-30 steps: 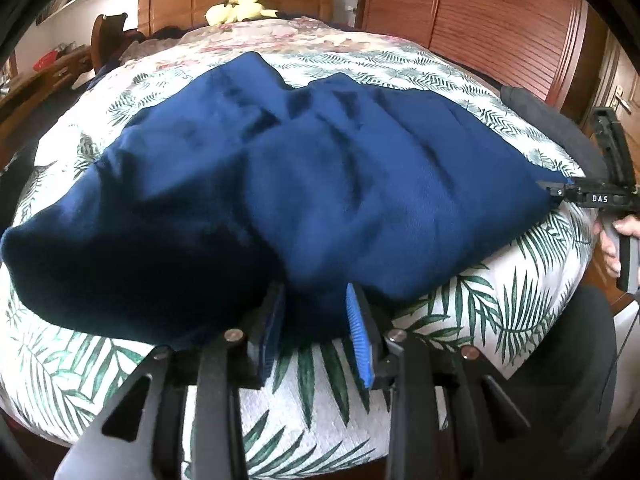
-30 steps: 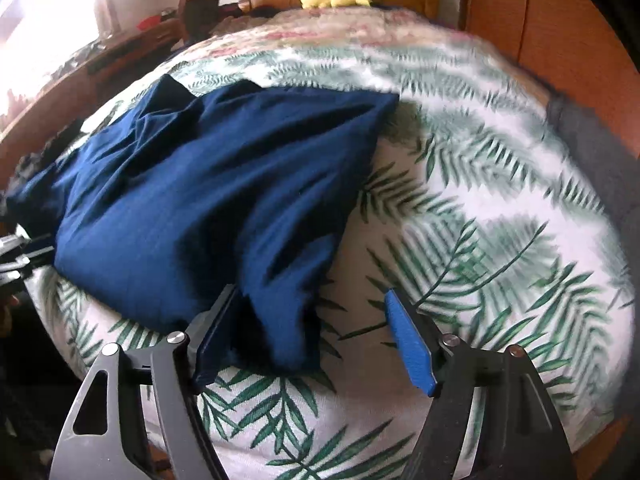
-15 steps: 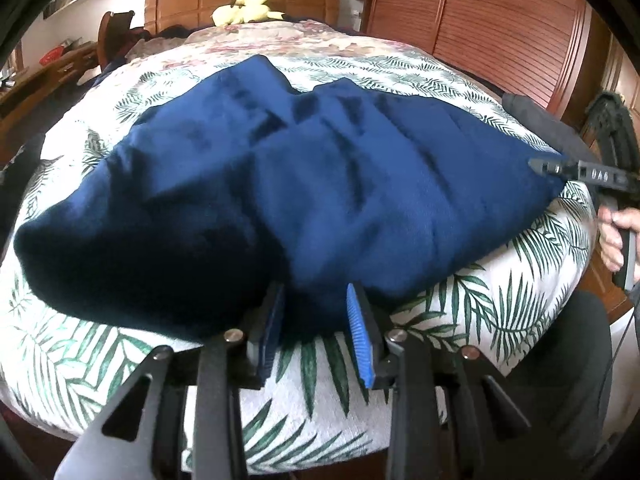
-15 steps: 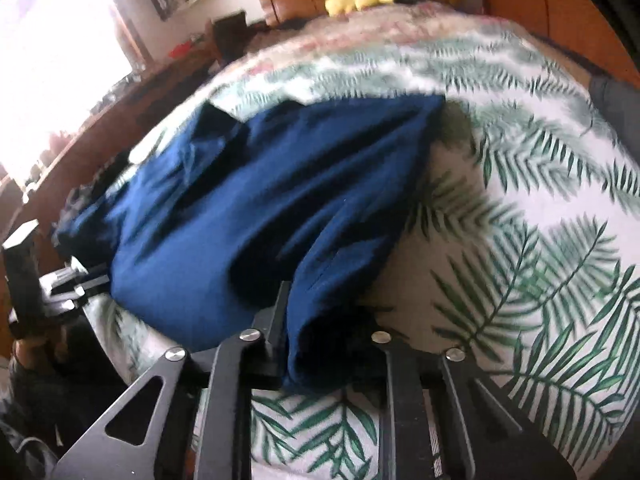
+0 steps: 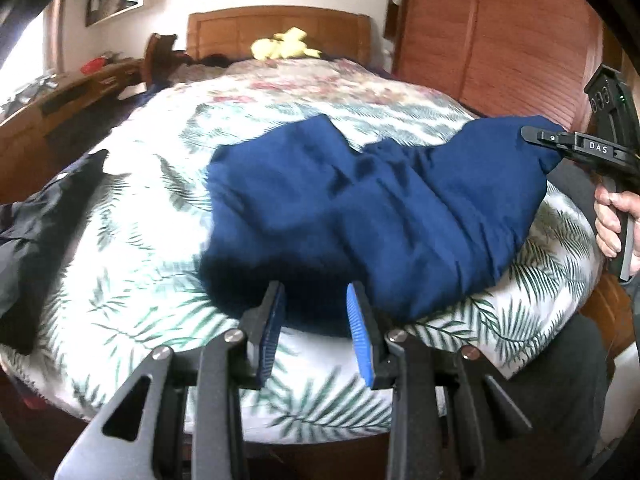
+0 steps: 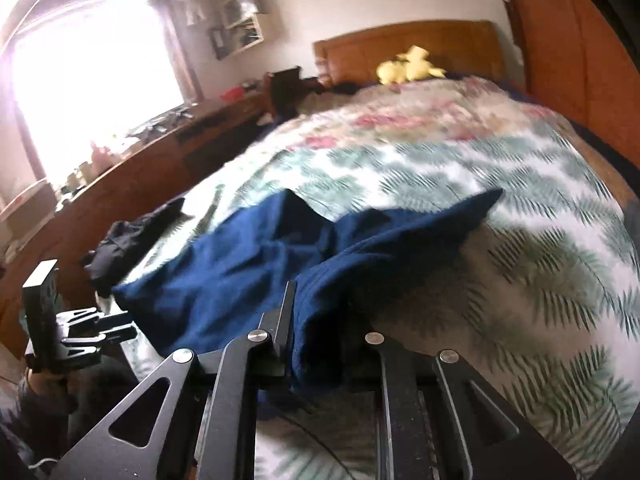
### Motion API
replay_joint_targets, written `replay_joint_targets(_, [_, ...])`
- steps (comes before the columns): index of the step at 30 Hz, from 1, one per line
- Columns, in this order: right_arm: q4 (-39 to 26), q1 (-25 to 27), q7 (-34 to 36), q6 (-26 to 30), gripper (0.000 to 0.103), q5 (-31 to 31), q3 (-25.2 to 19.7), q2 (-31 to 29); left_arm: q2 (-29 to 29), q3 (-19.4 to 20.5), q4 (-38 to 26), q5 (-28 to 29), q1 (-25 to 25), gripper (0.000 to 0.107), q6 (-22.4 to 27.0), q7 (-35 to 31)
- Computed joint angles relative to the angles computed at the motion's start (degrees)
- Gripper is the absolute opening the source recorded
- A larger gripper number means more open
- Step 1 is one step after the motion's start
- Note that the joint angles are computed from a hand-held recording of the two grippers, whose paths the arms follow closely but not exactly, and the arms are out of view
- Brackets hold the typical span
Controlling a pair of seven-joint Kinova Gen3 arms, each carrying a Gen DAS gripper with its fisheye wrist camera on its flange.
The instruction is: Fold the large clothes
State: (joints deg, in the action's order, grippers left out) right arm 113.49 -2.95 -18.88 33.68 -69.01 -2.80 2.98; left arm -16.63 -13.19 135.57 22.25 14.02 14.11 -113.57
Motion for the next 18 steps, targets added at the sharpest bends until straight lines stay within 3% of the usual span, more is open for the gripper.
replay_joint_targets(4, [-3.68, -2.50, -2.59, -2.51, 0.012, 1.91, -4.25, 1.32, -2.86, -3.15, 0.77, -1.60, -1.95, 0.030, 0.77, -0.55])
replay_joint_targets(10, [-11.50, -12.58, -7.68, -7.24, 0.012, 7.33, -7.88, 5.77, -6.61, -11.53, 1.32, -3.18, -2.27, 0.030, 3.25, -4.55])
replay_joint_targets(14, [-18.39, -23.05, -16.07, -5.38, 0.012, 14.93, -5.14, 10.57, -7.88, -14.32, 1.55, -3.61, -3.85, 0.030, 3.86, -6.20])
replay_joint_targets(18, [-22.11, -33.67, -25.39, -5.13, 0.022, 23.66, 1.20, 15.58, -8.89, -15.09, 1.74, -3.61, -4.32, 0.030, 4.15, -6.78])
